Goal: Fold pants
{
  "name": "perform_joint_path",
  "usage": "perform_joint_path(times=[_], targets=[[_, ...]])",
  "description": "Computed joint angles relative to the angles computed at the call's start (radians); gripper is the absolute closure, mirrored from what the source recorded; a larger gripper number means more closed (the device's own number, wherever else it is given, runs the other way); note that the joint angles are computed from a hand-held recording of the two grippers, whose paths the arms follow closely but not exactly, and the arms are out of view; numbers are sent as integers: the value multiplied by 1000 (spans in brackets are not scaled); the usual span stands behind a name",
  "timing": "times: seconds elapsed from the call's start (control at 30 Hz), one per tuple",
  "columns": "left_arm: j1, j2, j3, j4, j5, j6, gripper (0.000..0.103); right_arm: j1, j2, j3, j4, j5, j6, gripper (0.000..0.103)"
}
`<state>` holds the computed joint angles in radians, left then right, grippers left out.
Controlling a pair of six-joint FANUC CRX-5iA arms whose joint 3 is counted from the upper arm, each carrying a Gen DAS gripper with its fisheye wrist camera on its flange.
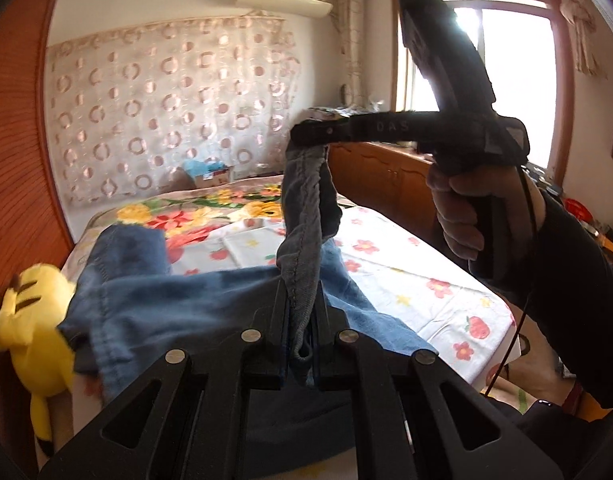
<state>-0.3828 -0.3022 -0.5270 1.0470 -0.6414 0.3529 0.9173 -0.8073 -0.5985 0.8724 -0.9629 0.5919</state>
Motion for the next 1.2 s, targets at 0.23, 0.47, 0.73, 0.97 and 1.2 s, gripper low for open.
perform_joint_path(times=[0.23,0.47,0.73,0.97,1.2], targets=[[90,-53,-78,50,-14,-17,93,-158,192,155,-230,150,262,97],[161,-48,-127,34,-23,9,93,-234,386,321,-407,162,462,97],[206,-4,-139,-62,-24,93,93,-309,579,471,-572,123,603,97],[230,-3,-154,-86,-30,118,93,-278,578,466,-546,119,568,91],[229,-13,-149,-109,-32,133,93,-241,465,354,-468,184,495,61]])
